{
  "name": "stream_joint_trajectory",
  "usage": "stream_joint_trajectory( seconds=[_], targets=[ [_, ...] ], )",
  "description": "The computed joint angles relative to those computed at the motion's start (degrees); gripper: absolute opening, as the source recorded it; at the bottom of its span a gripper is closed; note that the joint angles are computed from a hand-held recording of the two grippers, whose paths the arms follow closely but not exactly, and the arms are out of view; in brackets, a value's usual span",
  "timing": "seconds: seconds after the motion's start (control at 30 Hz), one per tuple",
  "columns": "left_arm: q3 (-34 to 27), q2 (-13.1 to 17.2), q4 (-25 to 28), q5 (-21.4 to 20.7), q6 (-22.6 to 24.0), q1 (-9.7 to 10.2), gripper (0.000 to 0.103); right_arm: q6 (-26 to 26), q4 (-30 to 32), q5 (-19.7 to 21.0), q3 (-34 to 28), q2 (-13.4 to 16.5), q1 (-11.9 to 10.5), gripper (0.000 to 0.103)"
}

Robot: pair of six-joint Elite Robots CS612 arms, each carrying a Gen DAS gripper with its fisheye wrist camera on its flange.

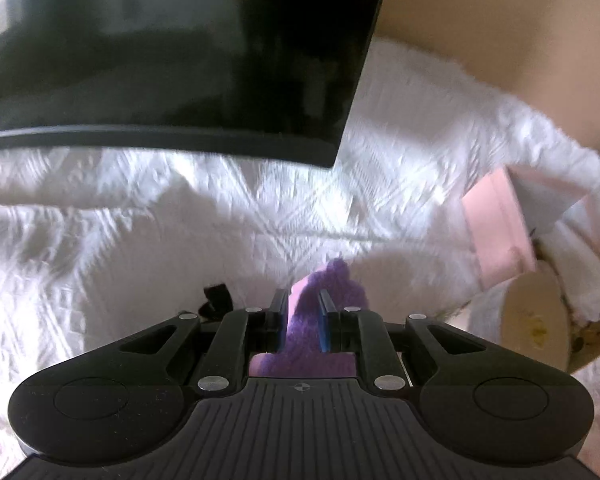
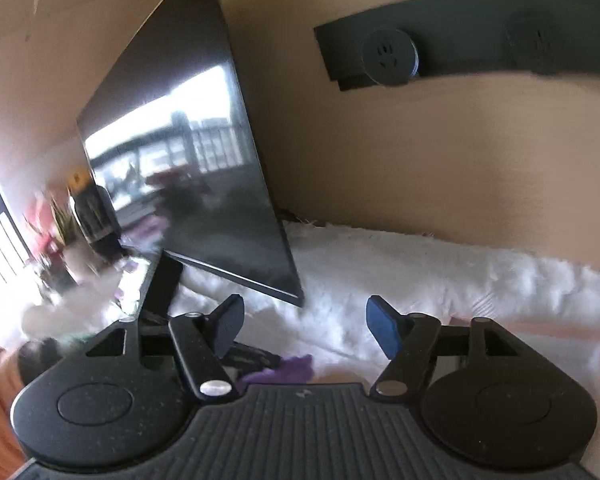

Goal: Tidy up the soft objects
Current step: 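Grasp the black hair clip with the left gripper, then grasp the purple-pink sponge with the right gripper while the left holds the clip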

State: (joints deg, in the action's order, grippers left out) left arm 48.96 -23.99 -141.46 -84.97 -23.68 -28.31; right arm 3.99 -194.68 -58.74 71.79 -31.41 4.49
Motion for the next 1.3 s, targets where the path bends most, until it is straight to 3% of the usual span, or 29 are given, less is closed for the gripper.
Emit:
stream_joint_trajectory(
  seconds=[0.03, 0.07, 0.1, 0.17, 0.23, 0.3, 0.37, 0.43, 0.57, 0.77, 0.83, 0.87, 0.93, 1.07, 1.3],
  targets=[
    [-0.9, 0.5, 1.4, -0.1, -0.5, 0.0, 0.02, 0.7, 0.7, 0.8, -0.9, 0.7, -0.2, 0.069],
    [-1.7, 0.9, 2.4, -0.5, -1.5, 0.05, 0.03, 1.2, 1.6, 1.6, -1.8, 1.3, -0.4, 0.069],
    [-2.5, 1.3, 3.2, -2.7, -2.7, 0.35, 0.046, 1.5, 2.4, 1.8, -2.8, 1.9, -0.5, 0.069],
    [-3.6, 1.8, 4.0, -8.3, -2.8, 1.18, 0.062, 2.4, 2.3, 0.3, -4.5, 3.2, -0.5, 0.069],
    [-3.7, 1.4, 4.4, -8.8, -1.9, 1.43, 0.056, 3.4, 0.7, -2.1, -4.9, 3.9, -0.6, 0.069],
    [-4.0, 0.7, 6.9, -4.9, -2.0, 1.27, 0.052, 4.5, -0.2, -2.5, -5.7, 5.0, -1.0, 0.069],
    [-6.1, 0.8, 12.9, 1.2, -3.3, 0.97, 0.052, 6.0, 1.1, -2.6, -7.0, 5.9, -1.3, 0.069],
    [-9.6, 2.1, 19.8, 4.0, -4.7, 0.95, 0.052, 5.9, 3.5, -2.1, -8.2, 6.4, -1.5, 0.069],
    [-16.6, 5.5, 29.9, 5.3, -5.6, 0.86, 0.052, 5.0, 2.4, -1.4, -7.9, 6.3, -1.6, 0.069],
    [-23.9, 9.4, 36.6, 6.1, -4.6, 0.48, 0.052, 5.1, 2.4, -0.7, -7.8, 6.3, -1.8, 0.069],
    [-24.3, 9.7, 36.8, 5.4, -4.0, 0.45, 0.046, 4.9, 2.1, -0.6, -7.6, 6.2, -1.8, 0.069],
    [-23.3, 9.3, 35.9, 5.4, -3.6, 0.41, 0.041, 4.9, 1.6, -0.5, -7.4, 6.1, -1.8, 0.069],
    [-19.7, 7.6, 32.8, 6.0, -2.6, 0.29, 0.04, 4.7, 0.7, -0.2, -6.8, 5.9, -1.9, 0.069],
    [-8.8, 2.5, 21.1, 6.2, -1.8, 0.45, 0.038, 3.4, -0.4, 1.1, -6.1, 5.5, -1.7, 0.069],
    [8.6, -6.4, -3.7, 4.5, -4.4, 2.02, 0.038, -10.0, 14.6, -4.8, -8.0, 3.4, 2.1, 0.069]
  ],
)
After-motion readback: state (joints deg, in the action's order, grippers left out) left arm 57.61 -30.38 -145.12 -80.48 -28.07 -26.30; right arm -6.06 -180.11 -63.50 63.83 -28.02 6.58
